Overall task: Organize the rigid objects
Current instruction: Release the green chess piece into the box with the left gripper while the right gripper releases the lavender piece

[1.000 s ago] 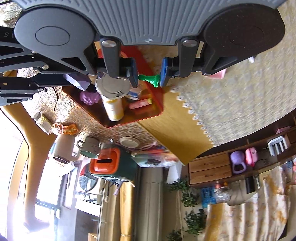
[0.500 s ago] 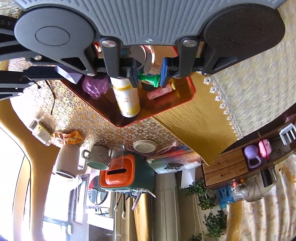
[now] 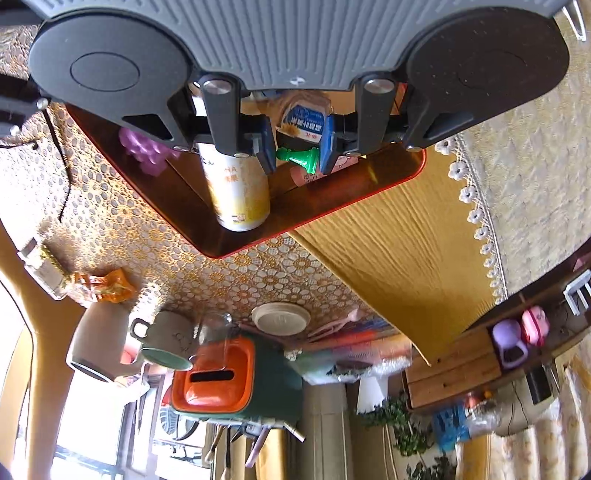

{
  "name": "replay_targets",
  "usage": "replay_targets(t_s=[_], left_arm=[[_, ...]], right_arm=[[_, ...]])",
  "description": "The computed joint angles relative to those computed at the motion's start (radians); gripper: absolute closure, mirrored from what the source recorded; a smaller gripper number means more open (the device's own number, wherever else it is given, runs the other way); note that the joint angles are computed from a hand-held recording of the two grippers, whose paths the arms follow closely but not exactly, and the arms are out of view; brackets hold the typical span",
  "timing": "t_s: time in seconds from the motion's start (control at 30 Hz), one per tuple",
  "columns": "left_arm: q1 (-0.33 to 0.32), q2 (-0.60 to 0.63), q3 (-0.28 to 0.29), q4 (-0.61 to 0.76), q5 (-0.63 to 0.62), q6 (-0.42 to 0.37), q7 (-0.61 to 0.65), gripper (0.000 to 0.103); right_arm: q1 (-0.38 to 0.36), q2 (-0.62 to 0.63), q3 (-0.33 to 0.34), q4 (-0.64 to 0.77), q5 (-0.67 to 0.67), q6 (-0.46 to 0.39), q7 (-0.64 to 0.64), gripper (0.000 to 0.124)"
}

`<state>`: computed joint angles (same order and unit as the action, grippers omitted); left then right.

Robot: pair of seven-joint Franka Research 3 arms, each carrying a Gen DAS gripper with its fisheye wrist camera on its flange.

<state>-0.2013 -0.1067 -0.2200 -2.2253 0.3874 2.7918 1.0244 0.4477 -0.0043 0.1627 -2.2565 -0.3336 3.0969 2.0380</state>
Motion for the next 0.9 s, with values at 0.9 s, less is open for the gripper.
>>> replay_targets(t_s=[0.9], left_arm=[[-0.006, 0.064, 0.001, 0.038, 0.054, -0.030, -0.038, 0.078]], right_arm=[[0.019, 0.020, -0.034, 0.014, -0.100, -0.022, 0.138, 0.088]])
